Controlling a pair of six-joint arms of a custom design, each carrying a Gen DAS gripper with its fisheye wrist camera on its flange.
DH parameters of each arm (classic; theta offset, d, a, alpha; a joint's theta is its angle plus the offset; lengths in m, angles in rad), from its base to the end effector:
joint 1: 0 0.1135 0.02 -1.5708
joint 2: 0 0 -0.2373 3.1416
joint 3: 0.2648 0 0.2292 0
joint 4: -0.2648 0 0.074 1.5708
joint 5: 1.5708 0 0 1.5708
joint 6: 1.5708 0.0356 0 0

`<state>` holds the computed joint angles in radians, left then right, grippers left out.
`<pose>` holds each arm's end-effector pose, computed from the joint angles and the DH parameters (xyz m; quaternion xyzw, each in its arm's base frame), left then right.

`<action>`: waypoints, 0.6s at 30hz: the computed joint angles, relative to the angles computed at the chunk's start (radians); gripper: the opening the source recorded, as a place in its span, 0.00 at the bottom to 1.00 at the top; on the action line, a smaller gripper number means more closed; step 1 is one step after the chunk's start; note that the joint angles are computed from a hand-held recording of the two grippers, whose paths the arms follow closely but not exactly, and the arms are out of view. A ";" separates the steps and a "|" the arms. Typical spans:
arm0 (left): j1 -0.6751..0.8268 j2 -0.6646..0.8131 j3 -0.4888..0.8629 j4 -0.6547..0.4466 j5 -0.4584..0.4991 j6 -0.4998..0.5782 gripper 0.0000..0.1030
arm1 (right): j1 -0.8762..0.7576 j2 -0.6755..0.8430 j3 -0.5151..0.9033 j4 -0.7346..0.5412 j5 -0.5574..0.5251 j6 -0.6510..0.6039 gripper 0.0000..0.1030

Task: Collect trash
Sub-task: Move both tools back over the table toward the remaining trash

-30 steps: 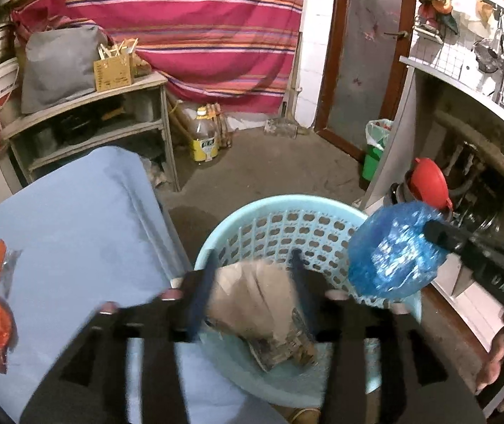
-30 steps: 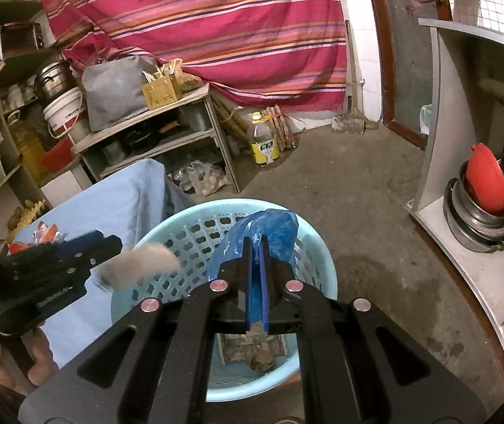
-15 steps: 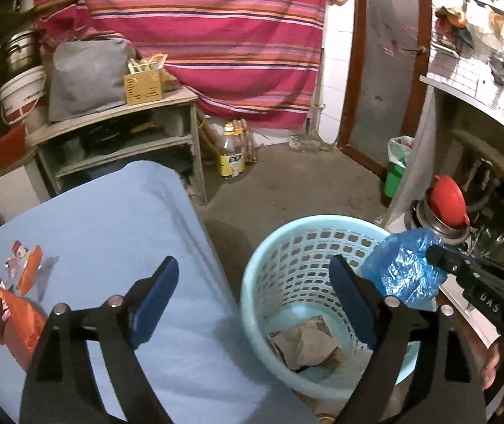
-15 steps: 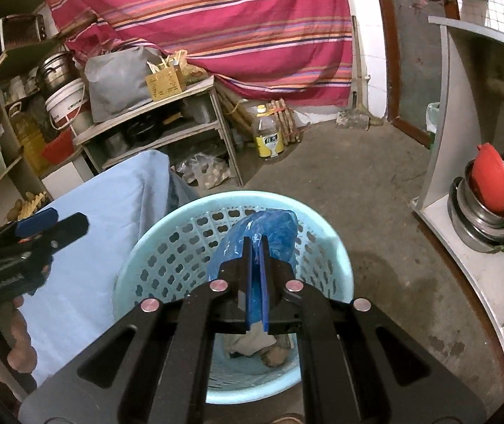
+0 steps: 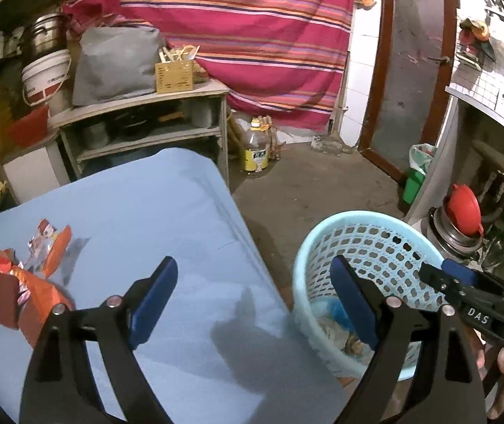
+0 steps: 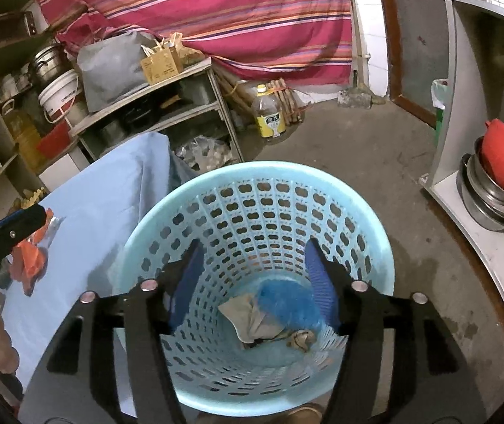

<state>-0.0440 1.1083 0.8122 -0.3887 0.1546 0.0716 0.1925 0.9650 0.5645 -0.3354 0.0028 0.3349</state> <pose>0.2273 -0.0155 0.2496 0.0851 0.8974 -0.0639 0.4283 0.1897 0.0369 0.2040 0.0656 0.9118 0.1044 0.3917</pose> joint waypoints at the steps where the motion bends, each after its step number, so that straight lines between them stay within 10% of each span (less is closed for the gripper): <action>1: 0.024 -0.010 -0.010 -0.002 0.013 0.011 0.84 | 0.019 -0.008 0.000 -0.005 0.018 0.014 0.75; 7: 0.214 -0.052 -0.052 -0.030 0.124 0.105 0.89 | 0.175 -0.005 0.023 -0.029 0.166 0.111 0.94; 18: 0.868 0.117 0.017 -0.068 0.431 0.502 0.92 | 0.609 0.287 0.219 0.002 0.514 0.330 0.96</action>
<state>0.8242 1.2253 0.8290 -0.4569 0.5856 0.5741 0.8015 1.2518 0.7831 -0.3337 0.5168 0.6649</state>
